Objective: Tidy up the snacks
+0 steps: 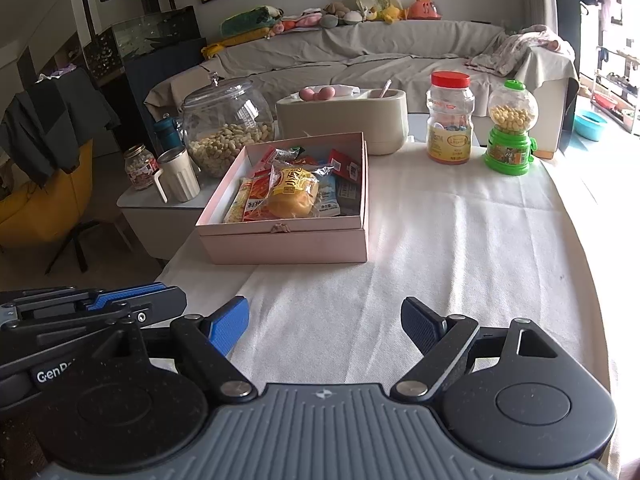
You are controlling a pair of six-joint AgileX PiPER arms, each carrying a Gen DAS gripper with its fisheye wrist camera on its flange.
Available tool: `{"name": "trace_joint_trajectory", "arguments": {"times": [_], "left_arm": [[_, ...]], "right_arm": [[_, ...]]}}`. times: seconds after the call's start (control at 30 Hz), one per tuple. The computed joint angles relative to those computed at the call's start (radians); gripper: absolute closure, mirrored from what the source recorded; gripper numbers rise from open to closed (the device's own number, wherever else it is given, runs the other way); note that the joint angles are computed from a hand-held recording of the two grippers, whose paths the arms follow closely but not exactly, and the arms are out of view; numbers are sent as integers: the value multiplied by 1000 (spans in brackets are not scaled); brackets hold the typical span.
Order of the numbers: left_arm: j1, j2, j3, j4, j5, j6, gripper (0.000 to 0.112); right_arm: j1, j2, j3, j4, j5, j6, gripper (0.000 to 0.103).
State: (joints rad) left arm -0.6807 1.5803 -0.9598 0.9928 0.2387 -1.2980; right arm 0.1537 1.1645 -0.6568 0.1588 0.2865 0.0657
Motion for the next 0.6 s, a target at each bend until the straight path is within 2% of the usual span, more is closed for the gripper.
{"name": "trace_joint_trajectory", "arguments": {"times": [0.2, 0.5, 0.6], "left_arm": [[-1, 1, 1, 8, -2, -9, 96], [3, 11, 26, 236, -36, -233, 96], [13, 15, 30, 243, -44, -249, 96]], "right_arm": [[-3, -6, 2, 3, 4, -6, 19], [-6, 7, -6, -24, 10, 26, 19], [5, 26, -17, -82, 5, 81, 19]]}}
